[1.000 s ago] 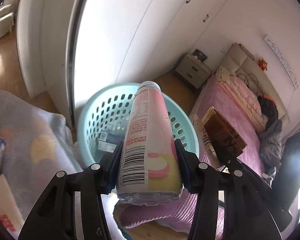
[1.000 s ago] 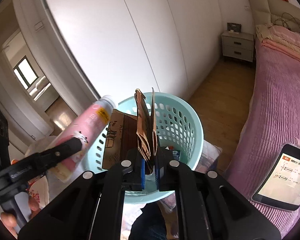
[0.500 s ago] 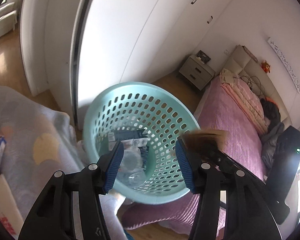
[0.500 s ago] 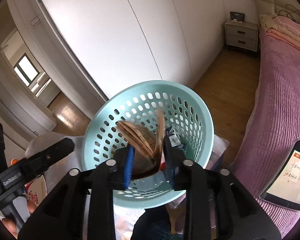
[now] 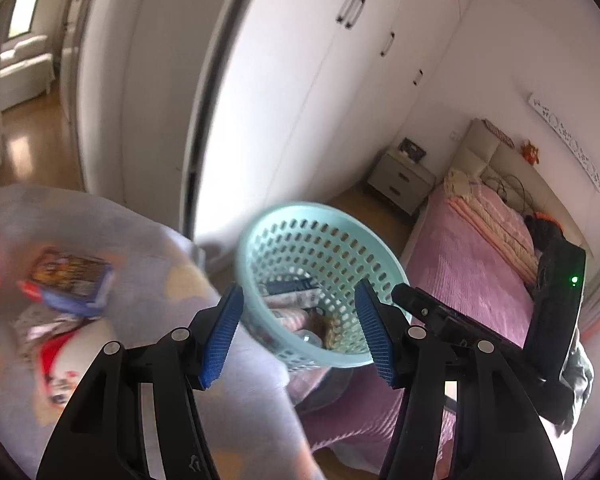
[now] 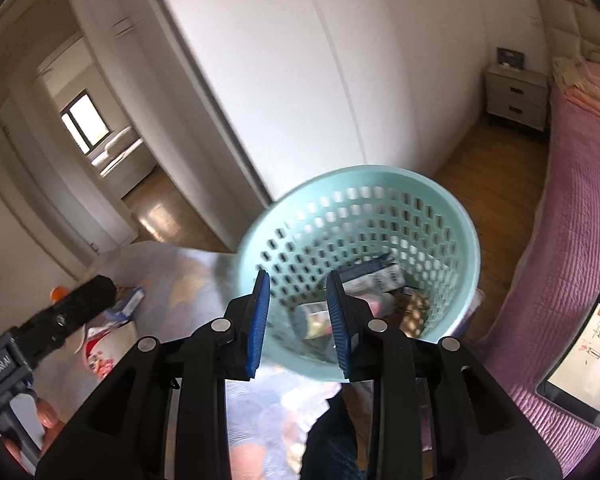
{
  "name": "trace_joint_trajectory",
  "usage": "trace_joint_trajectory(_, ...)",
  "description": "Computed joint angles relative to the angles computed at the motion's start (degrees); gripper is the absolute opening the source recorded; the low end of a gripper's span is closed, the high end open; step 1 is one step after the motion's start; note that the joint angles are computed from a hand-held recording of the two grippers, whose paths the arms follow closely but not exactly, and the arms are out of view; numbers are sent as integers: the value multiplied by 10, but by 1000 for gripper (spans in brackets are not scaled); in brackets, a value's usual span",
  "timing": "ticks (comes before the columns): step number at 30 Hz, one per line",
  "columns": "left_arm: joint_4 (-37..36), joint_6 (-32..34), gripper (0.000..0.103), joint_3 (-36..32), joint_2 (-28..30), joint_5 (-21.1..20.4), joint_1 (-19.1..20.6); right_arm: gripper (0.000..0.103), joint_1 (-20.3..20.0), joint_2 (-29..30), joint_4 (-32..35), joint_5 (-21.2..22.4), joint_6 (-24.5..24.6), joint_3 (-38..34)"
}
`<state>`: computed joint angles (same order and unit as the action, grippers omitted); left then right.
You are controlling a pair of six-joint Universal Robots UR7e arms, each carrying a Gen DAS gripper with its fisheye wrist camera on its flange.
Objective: Collect trash
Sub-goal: 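Grasp the orange paper cup with the left tool while the right tool grasps the white panda cup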
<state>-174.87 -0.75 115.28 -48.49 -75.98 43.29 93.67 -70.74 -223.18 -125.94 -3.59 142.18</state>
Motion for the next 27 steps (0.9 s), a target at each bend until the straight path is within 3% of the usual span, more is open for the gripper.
trace_joint_trajectory(5,-20,10,57,35,-52,27,6,26,44,39,4,-5,-11,-22)
trace_joint_trajectory(8,-34,9,64,49,-79,57,12,27,68,63,11,-4,-24,-39)
trace_joint_trajectory(10,-42,10,64,57,-98,75,21,31,79,80,19,-3,-29,-50)
trace_joint_trajectory(12,-47,12,64,61,-114,91,34,43,89,102,22,-3,-35,-62)
trace_joint_trajectory(19,-46,7,64,60,-144,138,81,53,110,172,43,4,-40,-101)
trace_joint_trajectory(27,-15,-29,64,21,-151,129,160,61,112,245,66,30,-51,-143)
